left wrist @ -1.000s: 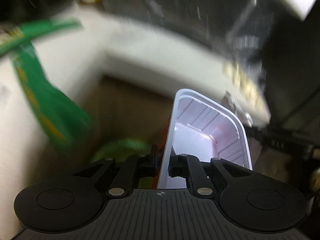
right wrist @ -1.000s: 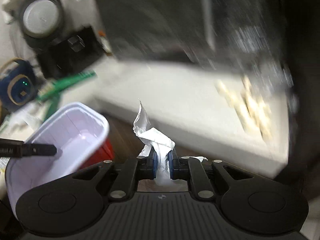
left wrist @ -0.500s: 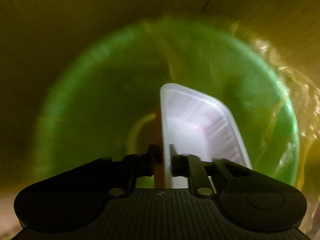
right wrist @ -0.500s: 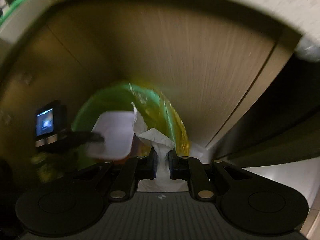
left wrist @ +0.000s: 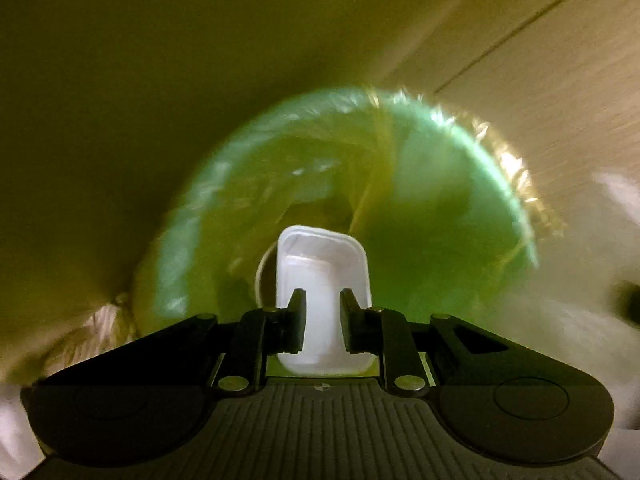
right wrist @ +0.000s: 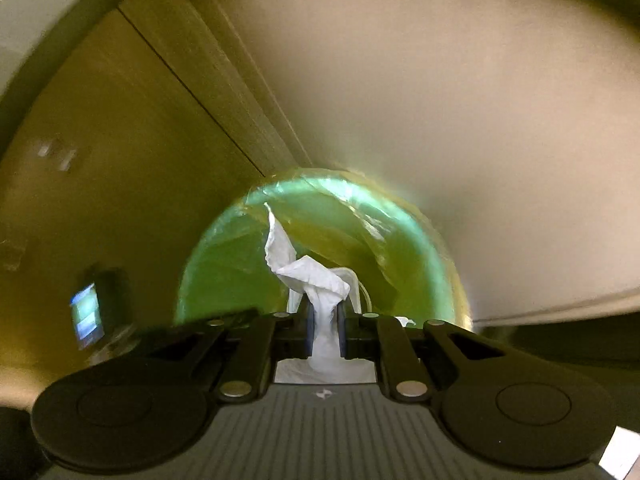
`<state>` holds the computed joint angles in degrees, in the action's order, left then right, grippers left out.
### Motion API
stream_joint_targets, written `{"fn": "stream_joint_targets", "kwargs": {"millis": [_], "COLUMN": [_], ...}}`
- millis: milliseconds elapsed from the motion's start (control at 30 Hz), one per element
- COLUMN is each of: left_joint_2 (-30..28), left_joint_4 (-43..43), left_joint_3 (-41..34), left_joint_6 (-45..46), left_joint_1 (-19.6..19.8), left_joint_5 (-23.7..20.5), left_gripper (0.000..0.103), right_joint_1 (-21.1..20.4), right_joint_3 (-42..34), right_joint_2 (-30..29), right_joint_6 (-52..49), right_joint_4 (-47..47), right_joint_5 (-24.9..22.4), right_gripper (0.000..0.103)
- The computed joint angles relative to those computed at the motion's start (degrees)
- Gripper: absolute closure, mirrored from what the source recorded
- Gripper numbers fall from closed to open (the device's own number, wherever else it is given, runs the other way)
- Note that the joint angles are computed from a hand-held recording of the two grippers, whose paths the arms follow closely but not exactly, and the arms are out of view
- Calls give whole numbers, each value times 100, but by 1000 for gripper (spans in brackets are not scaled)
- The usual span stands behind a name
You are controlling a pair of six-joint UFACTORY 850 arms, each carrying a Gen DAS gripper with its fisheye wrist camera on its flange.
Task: Collect trash
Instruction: 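Open the right gripper to drop the tissue while the left drops the tray into the bin, then move both grippers from the bin back over the counter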
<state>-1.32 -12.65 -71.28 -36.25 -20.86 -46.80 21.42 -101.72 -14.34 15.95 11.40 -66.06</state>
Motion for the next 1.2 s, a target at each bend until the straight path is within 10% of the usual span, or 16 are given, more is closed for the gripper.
{"fn": "stream_joint_targets", "kwargs": {"millis": [333, 533, 667, 1200], "left_joint_2": [885, 1054, 1120, 590], "left_joint_4": [-62, -430, -547, -283], "left_joint_3": [650, 831, 785, -471], "left_joint_6": [-538, -142, 45, 535], "left_joint_1": [135, 204, 234, 100], "left_joint_5": [191, -23, -158, -702], "left_gripper": [82, 82, 82, 82], "right_joint_1": [628, 294, 52, 247], "right_joint_3": [371, 286, 376, 2443], "right_joint_2": [-1260, -2129, -1783, 974], "right_joint_6": [95, -8, -457, 6], "right_joint_4": [-246, 786, 1164, -1177], "right_joint_5": [747, -22, 99, 319], "right_gripper": [92, 85, 38, 44]}}
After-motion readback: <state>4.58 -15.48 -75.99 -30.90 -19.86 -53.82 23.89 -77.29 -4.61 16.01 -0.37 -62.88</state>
